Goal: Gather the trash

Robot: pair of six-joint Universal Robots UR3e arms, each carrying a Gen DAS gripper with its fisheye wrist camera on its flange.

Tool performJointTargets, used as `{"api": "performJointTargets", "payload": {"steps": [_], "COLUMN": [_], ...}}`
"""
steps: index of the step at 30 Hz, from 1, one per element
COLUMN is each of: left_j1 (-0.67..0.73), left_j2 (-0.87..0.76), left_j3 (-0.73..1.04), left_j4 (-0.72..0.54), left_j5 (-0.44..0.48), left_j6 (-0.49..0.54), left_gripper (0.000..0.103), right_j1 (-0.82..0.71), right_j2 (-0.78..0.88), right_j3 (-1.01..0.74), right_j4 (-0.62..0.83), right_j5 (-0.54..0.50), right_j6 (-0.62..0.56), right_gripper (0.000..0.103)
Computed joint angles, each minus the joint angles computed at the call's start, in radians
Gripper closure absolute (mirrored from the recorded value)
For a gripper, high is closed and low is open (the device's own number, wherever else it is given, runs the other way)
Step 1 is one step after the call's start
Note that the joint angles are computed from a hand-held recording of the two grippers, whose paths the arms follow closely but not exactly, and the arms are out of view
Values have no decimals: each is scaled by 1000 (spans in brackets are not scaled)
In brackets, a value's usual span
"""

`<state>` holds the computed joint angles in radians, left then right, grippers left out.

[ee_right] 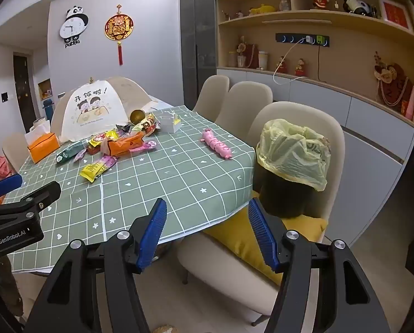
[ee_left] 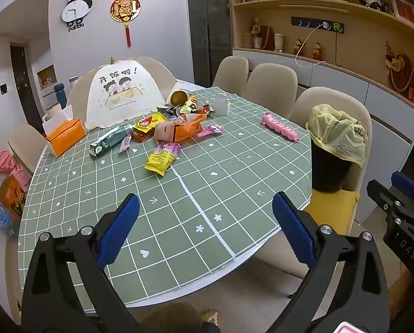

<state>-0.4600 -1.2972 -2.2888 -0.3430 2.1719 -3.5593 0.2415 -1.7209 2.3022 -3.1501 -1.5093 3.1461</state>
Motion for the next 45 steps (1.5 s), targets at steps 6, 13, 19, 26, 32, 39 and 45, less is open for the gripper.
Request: {"api": "performJointTargets", "payload": {"steps": [6, 13, 19, 26, 32, 39, 45], "left_j1": [-8, -8, 0, -6, -7, -1, -4], "left_j2": [-10, 7, 16, 21, 23, 26, 23], "left_j3": [3, 8, -20, -25, -24, -29, -29], "left_j4": [5, -8, 38, 56, 58, 62, 66], "left_j5": [7, 2, -4, -3, -9, -22, -27], "left_j6": [-14, -15, 9, 19, 22, 28, 30], "left_gripper": [11, 11, 11, 11, 11, 11, 11], "right_j1": [-14, 30, 35, 31, 32, 24, 15], "right_j2": [-21, 13, 8, 2, 2, -15, -34], "right_j3": [6, -4, -3, -2, 0, 20, 30], "right_j4": [17, -31, -32, -36, -37, -47, -36], "right_j5": [15, -48, -53, -49, -50, -52, -50], "right_j6": [-8, -9, -11, 0, 0, 3, 5], "right_gripper": [45, 45, 45, 45, 45, 45, 45]}}
